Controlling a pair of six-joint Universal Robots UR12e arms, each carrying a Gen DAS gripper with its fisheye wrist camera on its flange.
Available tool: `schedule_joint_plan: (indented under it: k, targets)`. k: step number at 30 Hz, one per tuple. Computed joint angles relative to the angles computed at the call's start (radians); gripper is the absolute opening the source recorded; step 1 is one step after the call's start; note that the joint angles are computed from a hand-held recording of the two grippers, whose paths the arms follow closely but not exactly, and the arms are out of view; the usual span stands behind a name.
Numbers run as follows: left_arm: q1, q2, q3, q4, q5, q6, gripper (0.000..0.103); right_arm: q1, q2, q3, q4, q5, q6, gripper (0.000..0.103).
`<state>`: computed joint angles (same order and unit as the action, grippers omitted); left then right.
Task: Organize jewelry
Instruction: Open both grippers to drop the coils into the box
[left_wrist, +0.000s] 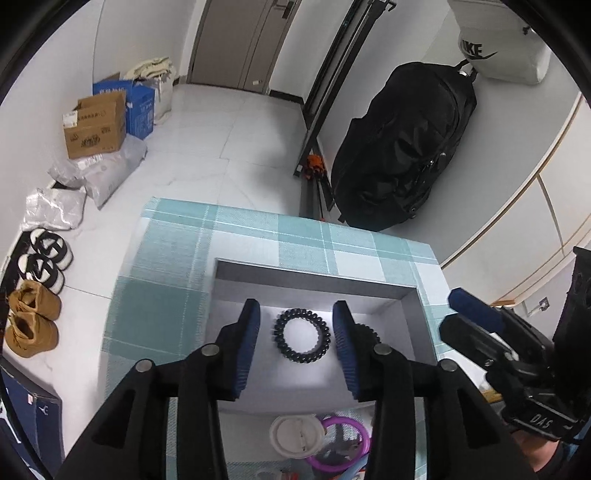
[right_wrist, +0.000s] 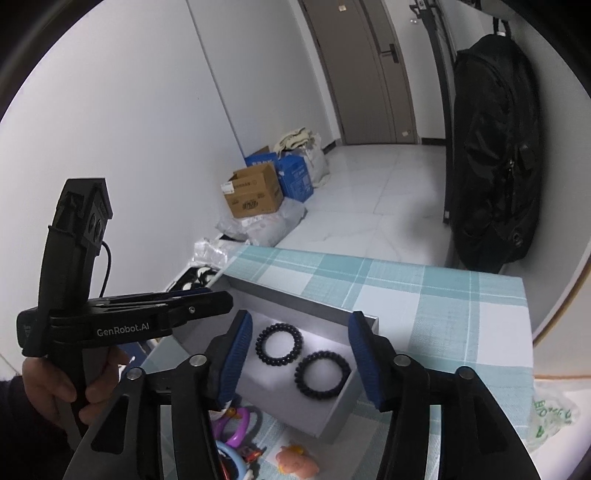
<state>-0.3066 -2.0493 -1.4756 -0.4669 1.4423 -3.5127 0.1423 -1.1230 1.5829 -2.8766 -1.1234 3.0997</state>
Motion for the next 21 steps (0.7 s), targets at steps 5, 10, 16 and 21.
schedule_joint_plan:
  k: [5,10,16,21]
  targets:
    - [0.004,0.024,-0.046,0.075,-0.007,-0.006,0.043,0.0,-0.017,0.035,-0.074,0.001,0.024,0.068]
    - [-0.004,0.053,-0.089,0.121,0.05,-0.043,0.062,0.003,-0.042,0.082,-0.156,-0.026,0.041,0.081]
    - [-0.021,0.084,-0.13,0.139,0.127,-0.062,0.066,0.006,-0.076,0.133,-0.205,-0.034,0.033,0.093]
    - [-0.042,0.106,-0.151,0.146,0.179,-0.05,0.066,0.01,-0.103,0.175,-0.223,-0.047,0.04,0.099]
